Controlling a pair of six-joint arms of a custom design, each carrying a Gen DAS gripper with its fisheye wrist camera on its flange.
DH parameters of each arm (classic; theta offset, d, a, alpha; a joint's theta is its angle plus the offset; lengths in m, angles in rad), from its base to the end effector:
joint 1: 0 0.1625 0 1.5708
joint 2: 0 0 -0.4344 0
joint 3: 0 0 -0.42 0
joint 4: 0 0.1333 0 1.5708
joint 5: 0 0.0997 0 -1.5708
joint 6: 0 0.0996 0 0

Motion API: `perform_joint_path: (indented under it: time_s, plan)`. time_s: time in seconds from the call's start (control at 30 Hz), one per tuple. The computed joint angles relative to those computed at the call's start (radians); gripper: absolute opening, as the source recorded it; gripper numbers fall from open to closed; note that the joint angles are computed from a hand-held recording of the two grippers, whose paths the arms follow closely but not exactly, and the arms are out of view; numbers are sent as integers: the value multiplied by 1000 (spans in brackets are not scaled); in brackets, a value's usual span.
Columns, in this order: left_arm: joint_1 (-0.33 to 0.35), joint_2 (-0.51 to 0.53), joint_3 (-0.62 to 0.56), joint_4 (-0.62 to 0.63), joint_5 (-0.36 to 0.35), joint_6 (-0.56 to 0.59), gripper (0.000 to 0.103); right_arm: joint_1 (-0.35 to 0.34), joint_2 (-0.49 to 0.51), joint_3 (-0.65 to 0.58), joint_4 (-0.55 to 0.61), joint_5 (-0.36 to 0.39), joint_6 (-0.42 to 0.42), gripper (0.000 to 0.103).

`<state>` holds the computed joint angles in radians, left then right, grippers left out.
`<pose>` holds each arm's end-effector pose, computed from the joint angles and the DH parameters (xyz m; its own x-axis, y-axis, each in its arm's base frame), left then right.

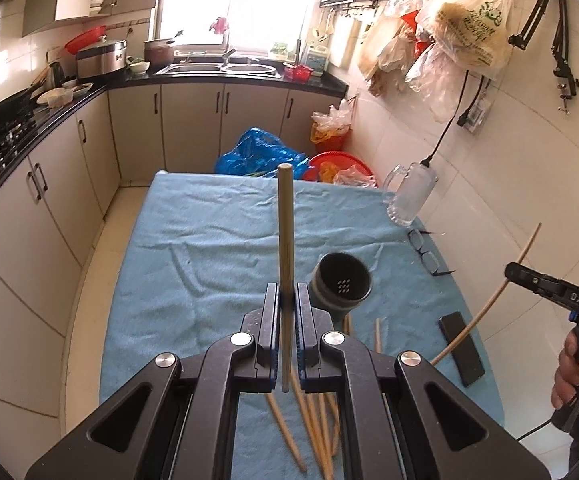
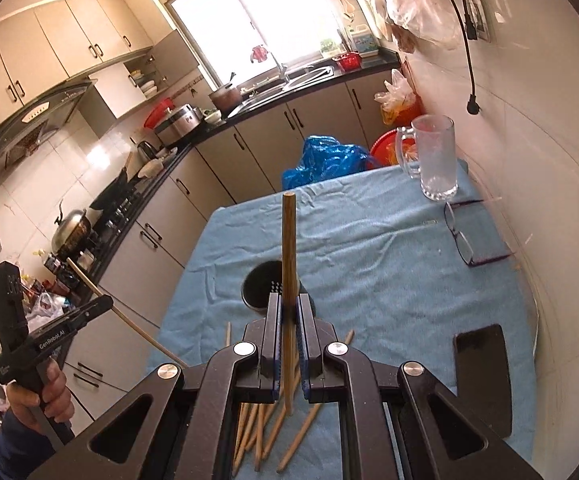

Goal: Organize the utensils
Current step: 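Carry the left gripper's chopstick over the black cup and open while the right gripper does likewise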

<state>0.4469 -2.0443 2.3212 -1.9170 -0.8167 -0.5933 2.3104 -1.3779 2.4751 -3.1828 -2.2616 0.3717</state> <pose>-0.1928 -0.3158 0.3688 -0.7996 0.2869 -0.5275 0.5459 0.7135 -0.4393 0.3208 -0.2480 0.1973 -0.9406 -0.0345 0.3379 -0.2630 0.7036 -0.6602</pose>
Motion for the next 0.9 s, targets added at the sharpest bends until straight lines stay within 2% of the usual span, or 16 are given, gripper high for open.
perform_joint_path:
  time_s: [0.5,0.9]
  plan:
    - [27,231,-116,-289,-20,169,6,-73,73,-140,-60,92,-130,7]
    - [131,382,-155,-424,-73,211,6,-146,179,-235,-84,118,-180,7]
